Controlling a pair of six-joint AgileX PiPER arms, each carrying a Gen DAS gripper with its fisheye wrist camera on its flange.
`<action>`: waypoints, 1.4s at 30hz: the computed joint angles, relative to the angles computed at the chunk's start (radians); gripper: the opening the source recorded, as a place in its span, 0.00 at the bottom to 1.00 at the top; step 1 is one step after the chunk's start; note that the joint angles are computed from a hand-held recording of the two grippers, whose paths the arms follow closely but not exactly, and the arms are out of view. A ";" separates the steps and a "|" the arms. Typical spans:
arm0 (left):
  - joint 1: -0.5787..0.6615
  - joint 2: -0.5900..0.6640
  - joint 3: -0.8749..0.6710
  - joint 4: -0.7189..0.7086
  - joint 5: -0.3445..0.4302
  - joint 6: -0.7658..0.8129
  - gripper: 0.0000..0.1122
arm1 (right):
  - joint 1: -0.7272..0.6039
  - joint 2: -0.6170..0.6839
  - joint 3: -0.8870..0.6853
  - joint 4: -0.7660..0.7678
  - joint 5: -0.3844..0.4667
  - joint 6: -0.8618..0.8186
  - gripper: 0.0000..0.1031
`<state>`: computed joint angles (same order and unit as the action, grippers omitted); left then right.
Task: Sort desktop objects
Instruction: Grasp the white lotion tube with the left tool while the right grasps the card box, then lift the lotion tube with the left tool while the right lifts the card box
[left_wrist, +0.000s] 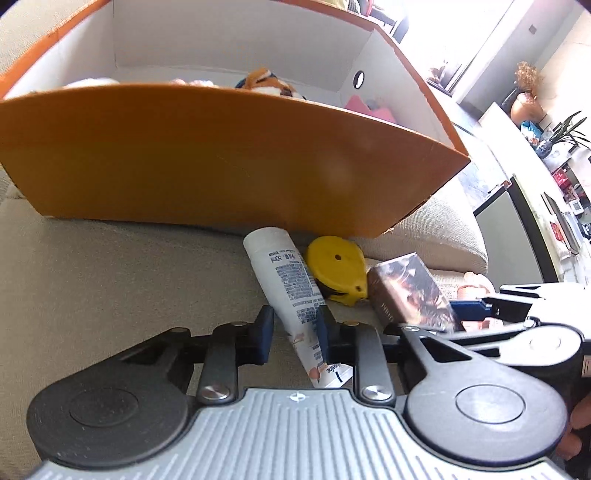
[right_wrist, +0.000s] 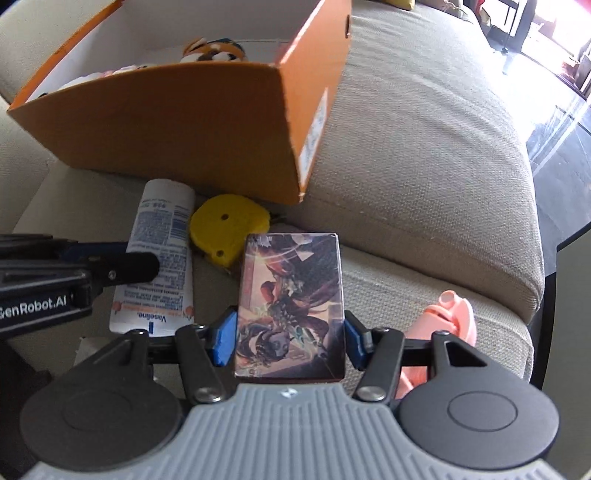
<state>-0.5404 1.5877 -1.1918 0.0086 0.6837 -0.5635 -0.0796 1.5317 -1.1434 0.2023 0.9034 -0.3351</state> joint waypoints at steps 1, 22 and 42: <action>-0.003 -0.007 -0.001 0.001 0.002 -0.006 0.23 | 0.002 -0.006 0.006 0.009 0.001 -0.008 0.58; 0.003 -0.138 0.080 0.042 0.039 0.113 0.16 | -0.023 -0.069 0.027 0.083 0.009 -0.103 0.63; 0.025 -0.159 0.191 -0.122 0.026 0.121 0.48 | -0.049 -0.088 0.146 0.184 -0.063 -0.145 0.62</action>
